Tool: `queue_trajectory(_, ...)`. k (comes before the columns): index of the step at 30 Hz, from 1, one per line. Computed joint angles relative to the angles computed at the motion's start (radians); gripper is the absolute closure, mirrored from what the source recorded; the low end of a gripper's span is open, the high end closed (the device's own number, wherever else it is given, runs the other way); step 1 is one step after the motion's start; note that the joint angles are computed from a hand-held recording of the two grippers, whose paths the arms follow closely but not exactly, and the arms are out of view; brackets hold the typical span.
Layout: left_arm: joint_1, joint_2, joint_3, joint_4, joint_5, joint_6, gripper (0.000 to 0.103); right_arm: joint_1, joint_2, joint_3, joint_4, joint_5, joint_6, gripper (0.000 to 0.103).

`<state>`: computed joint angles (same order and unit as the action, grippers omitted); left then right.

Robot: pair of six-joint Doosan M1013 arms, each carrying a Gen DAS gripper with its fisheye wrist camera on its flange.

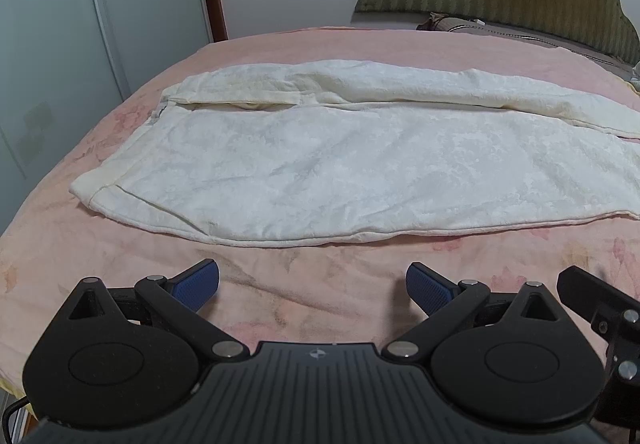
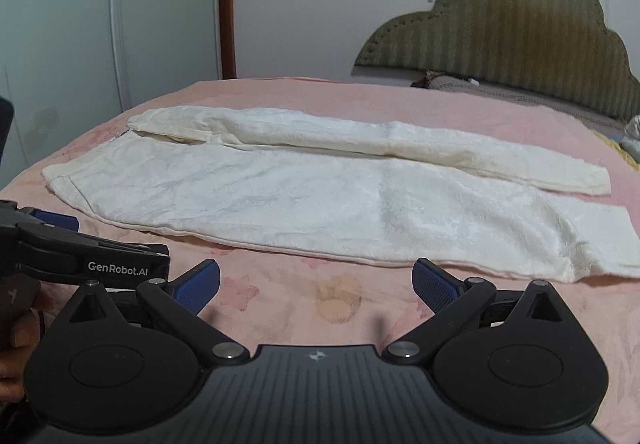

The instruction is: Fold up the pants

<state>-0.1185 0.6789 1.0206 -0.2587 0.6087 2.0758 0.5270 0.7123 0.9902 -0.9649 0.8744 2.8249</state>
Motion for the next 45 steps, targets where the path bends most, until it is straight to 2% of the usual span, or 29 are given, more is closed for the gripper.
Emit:
queue_trajectory(15, 0.001, -0.001, 0.003, -0.003, -0.001, 0.007, 0.001, -0.012, -0.009, 0.007, 0.082, -0.042, 0.014, 0.000)
queue_trajectory(22, 0.000, -0.001, 0.003, 0.001, -0.002, 0.004, 0.001, -0.011, -0.012, 0.014, 0.075, -0.055, -0.004, 0.000)
queue_trajectory(25, 0.000, -0.001, 0.003, 0.002, -0.002, 0.001, 0.001, -0.012, -0.021, 0.031, 0.064, -0.083, 0.005, 0.000)
queue_trajectory(30, 0.000, -0.002, 0.005, 0.002, -0.004, 0.001, 0.001, -0.027, -0.040, 0.064, 0.134, -0.169, 0.016, 0.000)
queue_trajectory(39, 0.000, -0.002, 0.006, 0.001, -0.002, 0.006, 0.001, -0.010, -0.017, 0.027, 0.052, -0.063, 0.023, 0.000)
queue_trajectory(45, -0.001, -0.003, 0.006, 0.006, 0.000, 0.005, 0.001, -0.020, -0.022, 0.035, 0.096, -0.087, 0.010, 0.000)
